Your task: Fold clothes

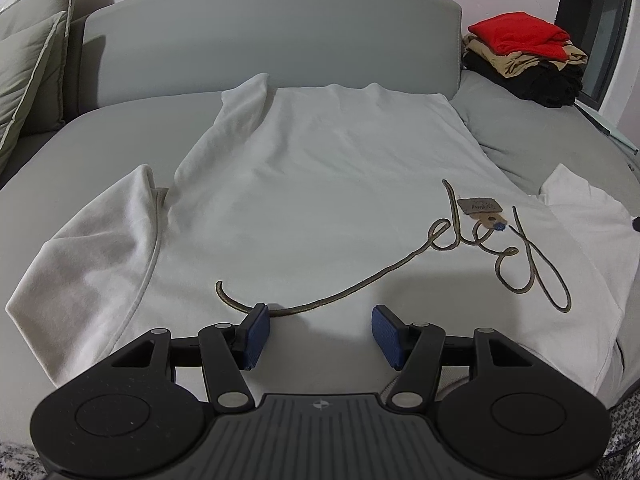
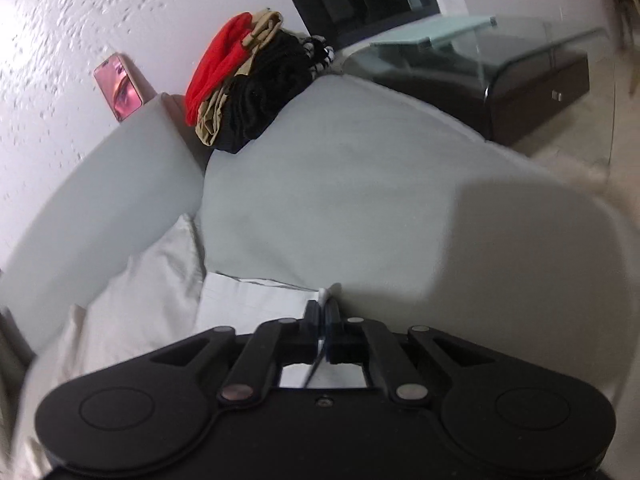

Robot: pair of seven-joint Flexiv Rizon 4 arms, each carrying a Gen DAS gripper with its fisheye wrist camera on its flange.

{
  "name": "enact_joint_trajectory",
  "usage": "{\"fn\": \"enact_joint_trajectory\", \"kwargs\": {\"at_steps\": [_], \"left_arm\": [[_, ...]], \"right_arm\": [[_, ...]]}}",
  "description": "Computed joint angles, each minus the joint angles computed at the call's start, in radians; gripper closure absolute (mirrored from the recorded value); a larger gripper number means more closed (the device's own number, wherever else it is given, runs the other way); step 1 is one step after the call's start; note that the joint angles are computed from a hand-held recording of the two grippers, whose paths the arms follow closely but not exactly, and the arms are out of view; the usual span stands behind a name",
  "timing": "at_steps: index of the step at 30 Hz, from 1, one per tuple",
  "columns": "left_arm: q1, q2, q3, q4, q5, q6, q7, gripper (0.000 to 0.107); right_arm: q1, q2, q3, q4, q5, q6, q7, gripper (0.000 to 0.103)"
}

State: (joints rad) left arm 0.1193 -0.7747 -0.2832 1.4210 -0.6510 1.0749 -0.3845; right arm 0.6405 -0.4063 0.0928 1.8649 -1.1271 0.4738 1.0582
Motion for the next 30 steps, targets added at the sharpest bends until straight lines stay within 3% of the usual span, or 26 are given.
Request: {"fn": "enact_joint_trajectory", "kwargs": {"at_steps": [1, 3, 5, 7, 9, 10, 11, 13, 16, 17, 20, 22, 24, 26, 30], "left_arm": [[0.005, 0.003, -0.008, 0.006, -0.007, 0.006, 0.008, 0.049], [0.041, 0.016, -0.072, 0.045, -0.07, 0.072, 0.073, 0.051], [0.084, 0.025, -0.156, 0.086, -0.161, 0.152, 0.163, 0.052], [0.106, 0.033, -0.209, 0.106, -0.251, 0.209, 0.244, 0.053], [0.059, 0.025, -0.137, 0.089, -0.196, 0.207, 0.176, 0.069], [0.031, 0.021, -0.089, 0.075, -0.16, 0.195, 0.132, 0.075], [0.006, 0.015, -0.045, 0.06, -0.12, 0.182, 0.086, 0.083], [-0.024, 0.012, 0.026, 0.038, -0.017, 0.113, 0.043, 0.09], [0.019, 0.042, -0.016, 0.1, 0.043, 0.147, 0.179, 0.09], [0.048, 0.052, -0.043, 0.117, 0.035, 0.141, 0.217, 0.09], [0.172, 0.092, -0.162, 0.163, -0.111, 0.071, 0.328, 0.085], [0.273, 0.113, -0.292, 0.201, -0.319, 0.085, 0.467, 0.079], [0.314, 0.119, -0.336, 0.185, -0.471, 0.088, 0.485, 0.068], [0.301, 0.099, -0.296, 0.13, -0.526, 0.086, 0.358, 0.064], [0.257, 0.027, -0.142, -0.009, -0.477, -0.042, -0.064, 0.063]], "right_arm": [[0.018, -0.009, 0.001, -0.023, 0.012, -0.051, -0.028, 0.097], [0.072, -0.024, -0.009, -0.056, -0.027, -0.171, -0.05, 0.075], [0.103, -0.042, -0.02, -0.076, -0.122, -0.221, -0.117, 0.072], [0.067, -0.071, -0.015, -0.103, -0.187, -0.088, -0.223, 0.076], [0.04, -0.104, -0.023, -0.138, -0.236, 0.055, -0.334, 0.088], [0.026, -0.125, -0.027, -0.162, -0.24, 0.131, -0.395, 0.088], [0.013, -0.157, -0.023, -0.198, -0.195, 0.193, -0.473, 0.089], [0.013, -0.222, -0.003, -0.283, -0.038, 0.198, -0.665, 0.089], [0.039, -0.286, 0.026, -0.404, 0.231, 0.007, -0.869, 0.091], [0.058, -0.281, 0.009, -0.41, 0.27, -0.029, -0.874, 0.099], [0.074, -0.226, -0.031, -0.326, 0.227, 0.083, -0.758, 0.094], [0.097, -0.198, -0.073, -0.277, 0.154, 0.162, -0.675, 0.09], [0.104, -0.182, -0.111, -0.248, 0.046, 0.261, -0.585, 0.072], [0.09, -0.178, -0.144, -0.237, -0.075, 0.391, -0.465, 0.066], [0.016, -0.218, -0.196, -0.28, -0.333, 0.706, -0.16, 0.053]]}}
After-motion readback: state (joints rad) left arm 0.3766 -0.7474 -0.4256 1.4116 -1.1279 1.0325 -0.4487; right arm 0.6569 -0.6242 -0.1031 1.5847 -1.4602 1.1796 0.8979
